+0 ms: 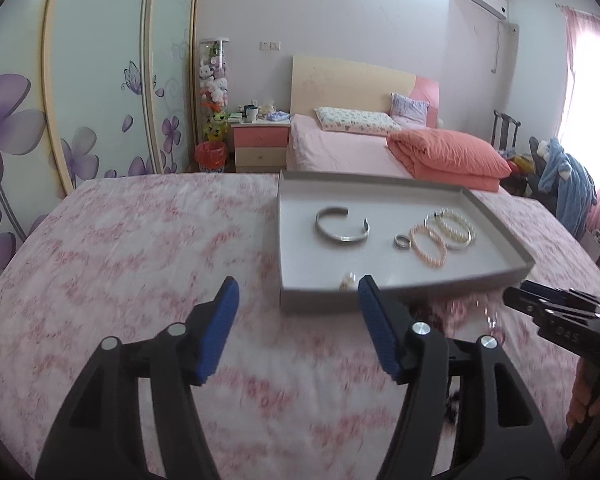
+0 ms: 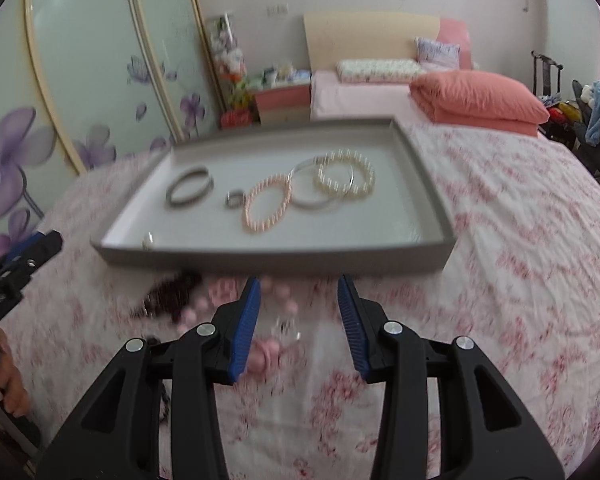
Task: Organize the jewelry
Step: 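Withdraw both tools from the tray toward the remaining jewelry, then grasp the dark red bead necklace with the left tool while the right grasps the pink paw-charm bracelet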
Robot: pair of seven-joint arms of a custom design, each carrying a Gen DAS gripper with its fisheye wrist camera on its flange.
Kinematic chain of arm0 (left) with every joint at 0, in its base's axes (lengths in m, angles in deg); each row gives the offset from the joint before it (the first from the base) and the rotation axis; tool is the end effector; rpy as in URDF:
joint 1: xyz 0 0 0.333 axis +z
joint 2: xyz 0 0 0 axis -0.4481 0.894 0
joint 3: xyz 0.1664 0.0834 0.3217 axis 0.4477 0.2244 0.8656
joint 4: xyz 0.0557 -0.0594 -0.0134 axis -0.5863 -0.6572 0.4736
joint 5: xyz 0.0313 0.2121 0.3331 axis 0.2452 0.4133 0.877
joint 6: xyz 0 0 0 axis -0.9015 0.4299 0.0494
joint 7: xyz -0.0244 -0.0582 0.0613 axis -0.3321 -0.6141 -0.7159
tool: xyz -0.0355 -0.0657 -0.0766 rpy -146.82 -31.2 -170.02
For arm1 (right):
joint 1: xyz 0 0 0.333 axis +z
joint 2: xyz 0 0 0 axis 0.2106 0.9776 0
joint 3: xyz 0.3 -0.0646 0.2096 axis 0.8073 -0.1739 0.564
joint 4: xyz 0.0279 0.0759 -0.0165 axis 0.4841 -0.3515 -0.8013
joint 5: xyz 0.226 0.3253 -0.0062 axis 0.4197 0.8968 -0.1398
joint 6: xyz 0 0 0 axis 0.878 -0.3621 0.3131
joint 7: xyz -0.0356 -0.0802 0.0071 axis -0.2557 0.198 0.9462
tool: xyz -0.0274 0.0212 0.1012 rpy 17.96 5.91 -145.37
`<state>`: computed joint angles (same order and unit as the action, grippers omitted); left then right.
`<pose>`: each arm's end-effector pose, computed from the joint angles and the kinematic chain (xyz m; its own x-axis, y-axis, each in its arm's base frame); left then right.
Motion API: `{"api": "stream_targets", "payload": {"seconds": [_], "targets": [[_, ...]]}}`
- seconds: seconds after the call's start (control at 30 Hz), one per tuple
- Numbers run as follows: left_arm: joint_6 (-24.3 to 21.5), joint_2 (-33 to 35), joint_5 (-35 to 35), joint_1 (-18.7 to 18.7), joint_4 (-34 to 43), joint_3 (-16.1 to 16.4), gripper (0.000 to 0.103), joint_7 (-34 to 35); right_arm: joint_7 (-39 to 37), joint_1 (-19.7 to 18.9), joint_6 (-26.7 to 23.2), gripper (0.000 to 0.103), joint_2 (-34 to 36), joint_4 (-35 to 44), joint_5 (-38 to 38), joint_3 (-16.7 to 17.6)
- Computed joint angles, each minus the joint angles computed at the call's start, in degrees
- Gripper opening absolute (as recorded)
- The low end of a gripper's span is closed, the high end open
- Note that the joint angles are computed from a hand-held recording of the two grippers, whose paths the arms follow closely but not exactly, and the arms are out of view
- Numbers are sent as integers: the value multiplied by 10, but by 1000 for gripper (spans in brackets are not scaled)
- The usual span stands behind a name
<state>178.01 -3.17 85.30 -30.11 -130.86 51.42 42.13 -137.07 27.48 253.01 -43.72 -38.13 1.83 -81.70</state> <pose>0.6316 -0.2568 0.3942 -0.4771 -0.8772 0.0539 -0.5384 0.2433 -0.8068 0.5781 0.1589 0.3964 -0.3460 -0.9231 -0.1676 -0.6507 0.3648 -0.6660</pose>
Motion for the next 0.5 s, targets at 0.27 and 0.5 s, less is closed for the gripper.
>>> {"api": "stream_targets", "payload": {"seconds": [0.27, 0.5], "targets": [[-10, -4, 22, 24, -13, -27, 62, 8, -132, 10, -29, 39, 27, 12, 122, 8], [-28, 5, 22, 27, -6, -42, 62, 20, -148, 33, -37, 18, 26, 10, 121, -10]]}}
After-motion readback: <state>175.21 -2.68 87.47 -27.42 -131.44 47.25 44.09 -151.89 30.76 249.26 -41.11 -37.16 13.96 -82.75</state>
